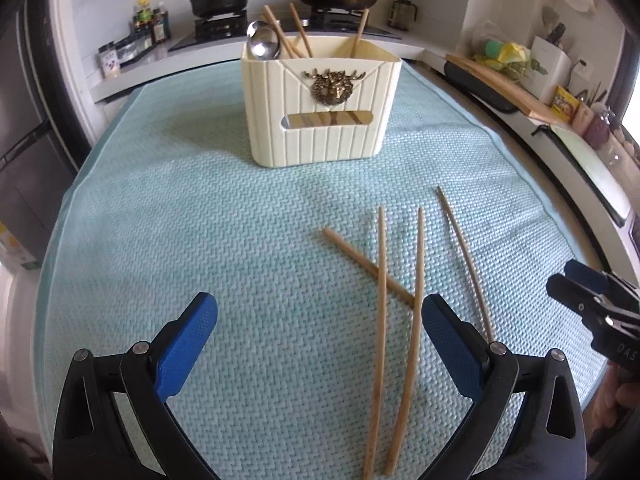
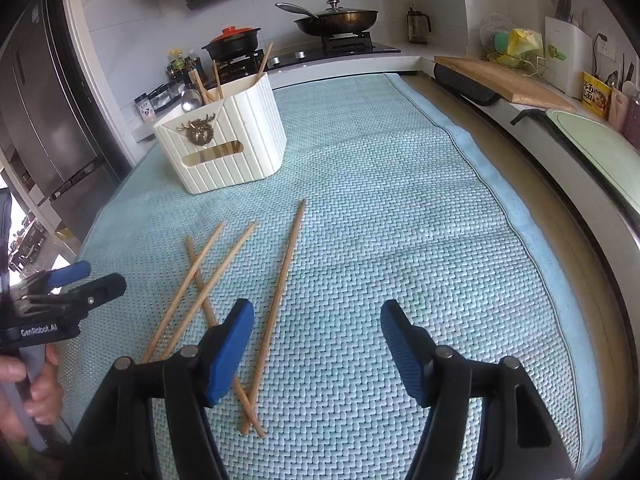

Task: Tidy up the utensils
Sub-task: 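Move both open grippers back toward the loose chopsticks on the towel, then grasp a wooden chopstick with the left gripper while the right gripper grasps another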

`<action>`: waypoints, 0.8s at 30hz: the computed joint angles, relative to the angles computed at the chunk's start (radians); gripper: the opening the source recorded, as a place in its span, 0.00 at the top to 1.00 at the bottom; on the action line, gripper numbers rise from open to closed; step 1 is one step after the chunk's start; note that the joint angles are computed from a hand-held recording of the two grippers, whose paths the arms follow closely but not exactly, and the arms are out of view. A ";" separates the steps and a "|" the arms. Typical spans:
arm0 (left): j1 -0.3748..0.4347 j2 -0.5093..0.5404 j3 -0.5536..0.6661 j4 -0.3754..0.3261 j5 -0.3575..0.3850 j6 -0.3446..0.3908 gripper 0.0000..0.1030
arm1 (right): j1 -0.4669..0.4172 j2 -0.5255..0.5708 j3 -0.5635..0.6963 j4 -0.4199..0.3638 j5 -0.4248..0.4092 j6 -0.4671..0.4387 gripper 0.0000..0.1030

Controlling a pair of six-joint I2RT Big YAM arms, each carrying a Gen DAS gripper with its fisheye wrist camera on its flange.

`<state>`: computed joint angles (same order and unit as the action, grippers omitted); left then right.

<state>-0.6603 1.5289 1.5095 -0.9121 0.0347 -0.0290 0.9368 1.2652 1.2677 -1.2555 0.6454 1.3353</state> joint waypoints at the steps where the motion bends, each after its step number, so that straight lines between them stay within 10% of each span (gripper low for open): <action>1: -0.004 0.024 0.029 -0.006 -0.006 0.012 0.01 | -0.001 -0.001 -0.002 0.002 -0.002 0.001 0.35; 8: -0.037 0.169 0.179 -0.051 -0.042 0.069 0.04 | -0.006 -0.012 -0.023 0.015 -0.022 0.012 0.35; 20: -0.081 0.258 0.243 -0.085 -0.095 0.107 0.36 | -0.020 -0.032 -0.034 0.007 -0.020 0.005 0.35; 24: -0.085 0.274 0.266 -0.106 -0.083 0.128 0.74 | -0.038 -0.033 -0.037 0.030 -0.033 -0.018 0.35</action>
